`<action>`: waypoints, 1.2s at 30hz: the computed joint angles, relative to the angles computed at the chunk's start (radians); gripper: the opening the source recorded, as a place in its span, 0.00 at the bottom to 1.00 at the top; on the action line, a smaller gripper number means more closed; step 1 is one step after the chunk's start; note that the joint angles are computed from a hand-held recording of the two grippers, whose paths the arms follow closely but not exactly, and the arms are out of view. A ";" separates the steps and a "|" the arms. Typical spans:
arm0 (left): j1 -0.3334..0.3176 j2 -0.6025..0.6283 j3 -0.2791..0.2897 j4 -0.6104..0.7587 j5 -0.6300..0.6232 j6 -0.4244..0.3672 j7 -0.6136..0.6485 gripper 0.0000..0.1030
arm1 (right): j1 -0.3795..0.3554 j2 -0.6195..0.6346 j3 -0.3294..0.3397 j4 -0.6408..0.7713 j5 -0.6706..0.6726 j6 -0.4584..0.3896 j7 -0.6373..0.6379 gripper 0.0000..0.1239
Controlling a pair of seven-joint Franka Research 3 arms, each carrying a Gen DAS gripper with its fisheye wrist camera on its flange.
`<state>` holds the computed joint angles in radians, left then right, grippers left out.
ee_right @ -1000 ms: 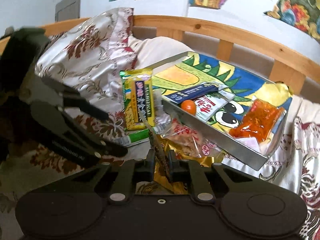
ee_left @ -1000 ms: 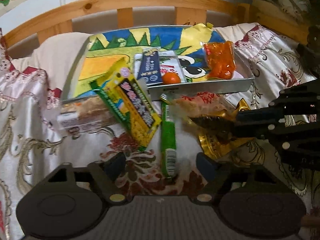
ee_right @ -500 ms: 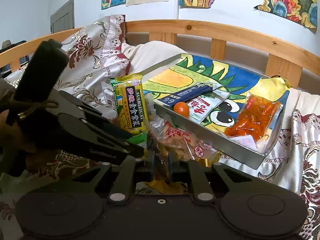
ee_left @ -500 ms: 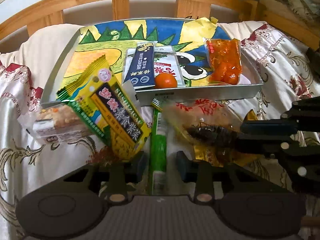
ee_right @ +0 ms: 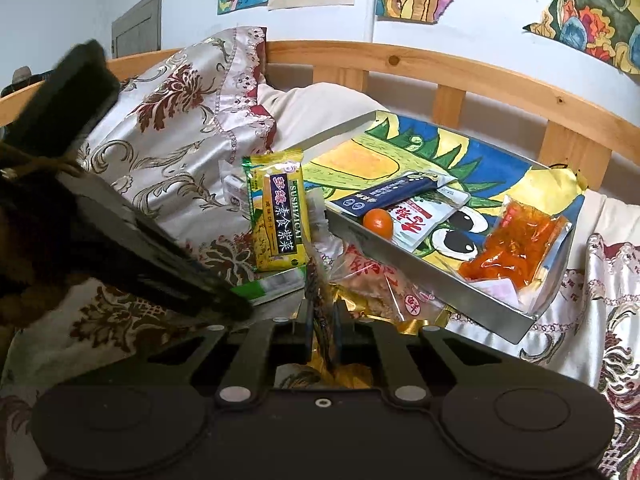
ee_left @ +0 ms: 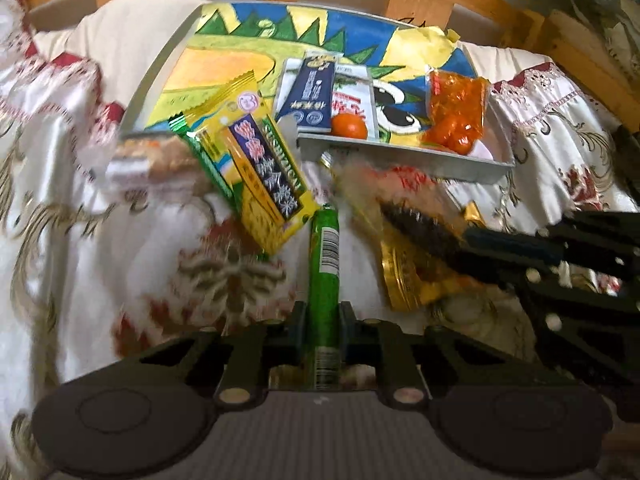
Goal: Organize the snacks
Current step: 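Grasp the green tube with the left tool while the right tool holds the brown snack, then carry the green tube and brown snack up over the tin box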
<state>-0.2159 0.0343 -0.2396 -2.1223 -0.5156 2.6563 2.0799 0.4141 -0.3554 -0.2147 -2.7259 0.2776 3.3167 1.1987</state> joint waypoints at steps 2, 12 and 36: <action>0.006 -0.029 0.009 -0.010 0.001 -0.048 -0.019 0.16 | -0.034 -0.007 0.039 -0.003 0.002 -0.001 0.000 0.08; 0.024 -0.100 0.068 -0.004 -0.061 -0.267 -0.108 0.16 | -0.103 -0.040 0.133 -0.016 0.005 0.013 0.015 0.08; -0.005 -0.031 0.051 0.148 -0.114 -0.031 -0.116 0.16 | -0.238 0.109 0.226 0.052 0.045 0.357 0.092 0.08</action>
<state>-0.2213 0.0034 -0.1884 -1.9739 -0.6296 2.6256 1.9640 0.1764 -0.2459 0.0111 -2.6737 0.3227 3.6736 1.2905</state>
